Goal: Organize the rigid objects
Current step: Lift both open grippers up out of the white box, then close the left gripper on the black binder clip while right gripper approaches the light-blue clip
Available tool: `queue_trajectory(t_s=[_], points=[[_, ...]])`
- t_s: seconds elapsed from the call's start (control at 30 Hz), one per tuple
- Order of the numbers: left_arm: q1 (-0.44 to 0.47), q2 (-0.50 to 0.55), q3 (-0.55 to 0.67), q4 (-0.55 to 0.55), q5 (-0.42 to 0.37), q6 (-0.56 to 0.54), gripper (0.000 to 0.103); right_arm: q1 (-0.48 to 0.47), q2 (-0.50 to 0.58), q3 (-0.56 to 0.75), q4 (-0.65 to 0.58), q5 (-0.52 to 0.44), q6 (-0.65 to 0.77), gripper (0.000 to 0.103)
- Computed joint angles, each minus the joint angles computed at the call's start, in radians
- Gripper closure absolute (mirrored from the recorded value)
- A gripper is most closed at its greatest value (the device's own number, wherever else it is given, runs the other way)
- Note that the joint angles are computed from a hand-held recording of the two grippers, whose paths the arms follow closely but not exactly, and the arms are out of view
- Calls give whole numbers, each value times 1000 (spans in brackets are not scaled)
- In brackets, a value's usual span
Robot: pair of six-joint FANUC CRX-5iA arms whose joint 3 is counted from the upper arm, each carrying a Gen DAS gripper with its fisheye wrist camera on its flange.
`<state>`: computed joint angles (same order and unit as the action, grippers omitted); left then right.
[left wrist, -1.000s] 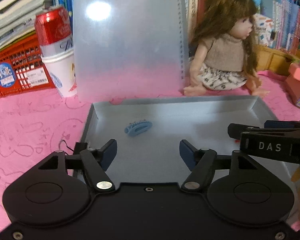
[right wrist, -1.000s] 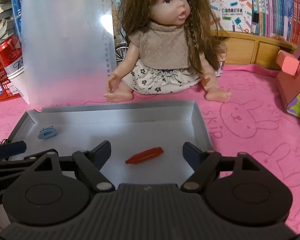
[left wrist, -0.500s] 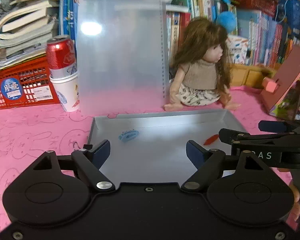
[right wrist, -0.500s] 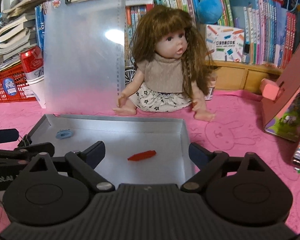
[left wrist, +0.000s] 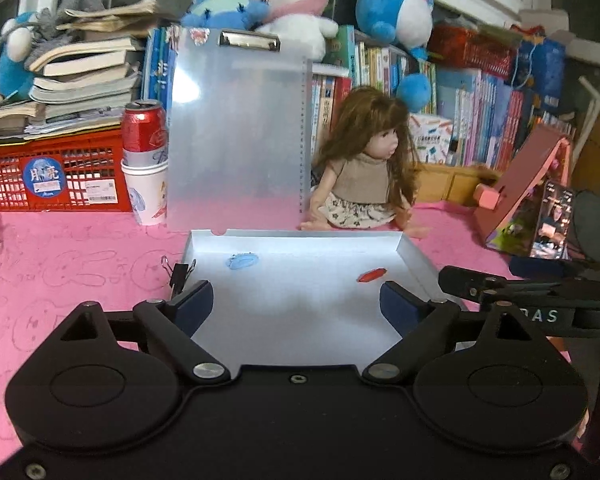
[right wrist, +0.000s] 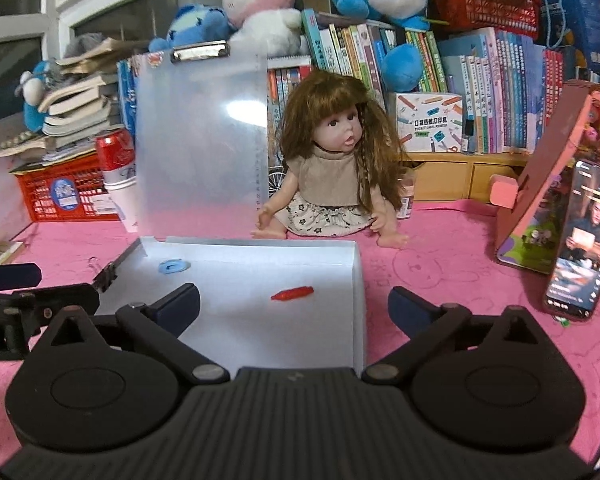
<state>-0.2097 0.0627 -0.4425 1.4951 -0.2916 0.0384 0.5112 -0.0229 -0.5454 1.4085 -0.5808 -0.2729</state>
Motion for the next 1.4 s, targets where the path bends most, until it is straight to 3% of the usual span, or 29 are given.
queue_trajectory(t_s=[0.07, 0.2, 0.37, 0.67, 0.83, 1.0, 1.17, 1.4], points=[[4, -20, -28, 27, -17, -41, 11, 0, -25, -35, 54, 1, -49, 0], [28, -53, -62, -63, -24, 26, 9, 13, -65, -85, 96, 1, -96, 0], [42, -94, -118, -83, -34, 19, 9, 26, -103, -126, 127, 7, -125, 0], [14, -186, -246, 59, -10, -149, 9, 57, -164, -208, 163, 22, -171, 0], [20, -241, -311, 81, -26, -183, 8, 70, -196, -256, 198, 11, -243, 0], [44, -289, -364, 79, -58, -178, 8, 101, -219, -277, 128, 10, -220, 0], [70, -334, -410, 72, -80, -194, 8, 101, -247, -318, 152, 28, -264, 0], [74, -388, -470, 105, -68, -229, 8, 144, -274, -361, 145, 16, -201, 0]])
